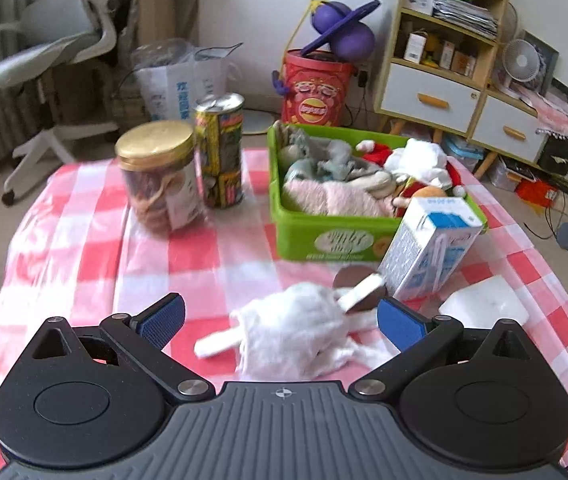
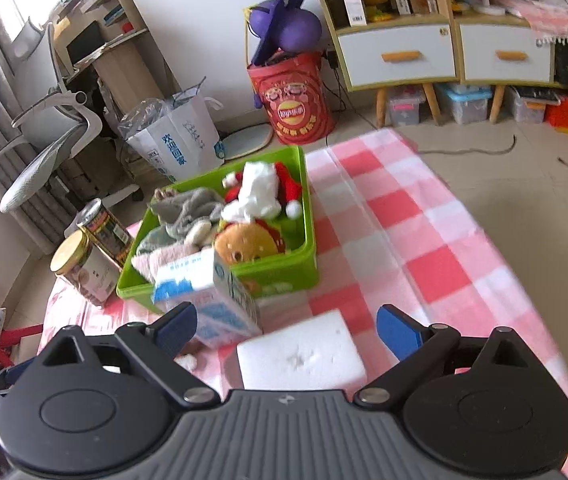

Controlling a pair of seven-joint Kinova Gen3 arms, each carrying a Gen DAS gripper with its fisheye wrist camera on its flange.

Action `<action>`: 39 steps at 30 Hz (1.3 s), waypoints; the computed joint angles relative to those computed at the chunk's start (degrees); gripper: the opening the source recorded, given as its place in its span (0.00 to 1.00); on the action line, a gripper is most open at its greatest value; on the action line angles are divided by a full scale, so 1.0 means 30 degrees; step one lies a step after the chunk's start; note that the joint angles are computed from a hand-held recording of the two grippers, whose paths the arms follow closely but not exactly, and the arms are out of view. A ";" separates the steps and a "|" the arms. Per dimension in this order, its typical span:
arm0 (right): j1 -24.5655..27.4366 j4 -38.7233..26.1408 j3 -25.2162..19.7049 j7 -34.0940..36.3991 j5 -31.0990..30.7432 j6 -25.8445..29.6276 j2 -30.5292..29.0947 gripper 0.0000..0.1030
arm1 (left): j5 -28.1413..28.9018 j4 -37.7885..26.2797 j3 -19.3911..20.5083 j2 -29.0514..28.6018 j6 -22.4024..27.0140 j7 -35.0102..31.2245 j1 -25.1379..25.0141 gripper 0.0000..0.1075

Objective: Organize soft objects
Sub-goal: 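Move the left tool to the white glove-like cloth while the right tool approaches the foam block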

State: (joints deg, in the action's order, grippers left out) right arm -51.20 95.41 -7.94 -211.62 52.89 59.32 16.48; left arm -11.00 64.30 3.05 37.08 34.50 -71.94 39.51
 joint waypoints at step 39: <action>0.0575 0.0754 0.1657 -0.0318 -0.4258 -0.3740 0.1787 0.76 | 0.3289 0.0386 0.1704 0.1707 -0.0741 -0.0887 -0.2388 0.86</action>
